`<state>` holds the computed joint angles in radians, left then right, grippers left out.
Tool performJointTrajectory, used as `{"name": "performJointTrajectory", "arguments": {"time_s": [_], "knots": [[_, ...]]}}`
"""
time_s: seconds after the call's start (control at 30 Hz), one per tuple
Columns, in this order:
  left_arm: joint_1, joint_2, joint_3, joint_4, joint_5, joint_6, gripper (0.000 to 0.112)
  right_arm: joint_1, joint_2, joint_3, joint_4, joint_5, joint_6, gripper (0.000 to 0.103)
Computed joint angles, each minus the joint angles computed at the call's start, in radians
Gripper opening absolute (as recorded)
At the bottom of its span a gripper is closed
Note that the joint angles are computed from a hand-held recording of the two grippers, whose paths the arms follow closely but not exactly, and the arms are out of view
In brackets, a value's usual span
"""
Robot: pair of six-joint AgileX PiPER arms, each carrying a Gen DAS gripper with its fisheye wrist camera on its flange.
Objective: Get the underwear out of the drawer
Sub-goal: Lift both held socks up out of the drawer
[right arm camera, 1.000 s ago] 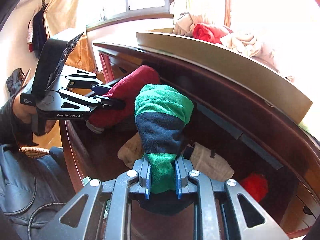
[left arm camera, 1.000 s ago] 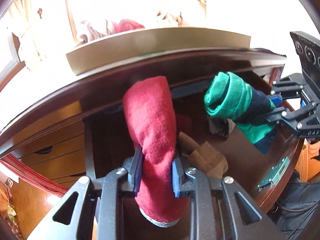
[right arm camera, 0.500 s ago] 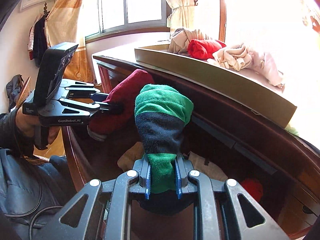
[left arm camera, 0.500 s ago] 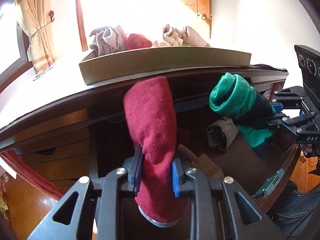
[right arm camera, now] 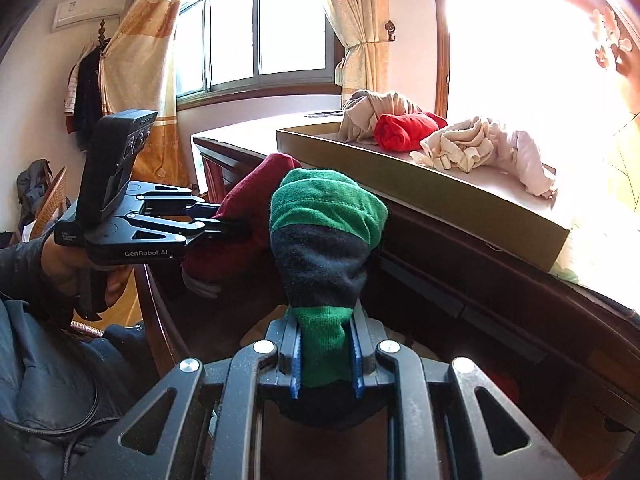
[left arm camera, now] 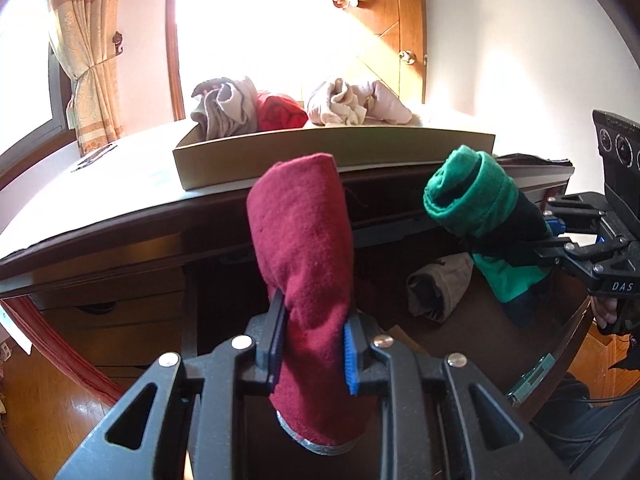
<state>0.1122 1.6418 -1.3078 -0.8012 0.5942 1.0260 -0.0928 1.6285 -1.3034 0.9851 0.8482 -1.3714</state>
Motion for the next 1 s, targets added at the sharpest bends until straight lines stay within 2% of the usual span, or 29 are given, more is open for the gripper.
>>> {"name": "performJointTrajectory", "arguments": {"time_s": [0.53,1.0], "knots": [[0.001,-0.046,0.046,-0.15,-0.045,0.106,0.022,-0.064,-0.031,0.084,0.231,0.026,-0.2,0.02],[0.001,-0.103,0.113,-0.292,-0.079,0.258,0.022,-0.098,-0.044,0.134,0.348,0.053,-0.318,0.02]]}}
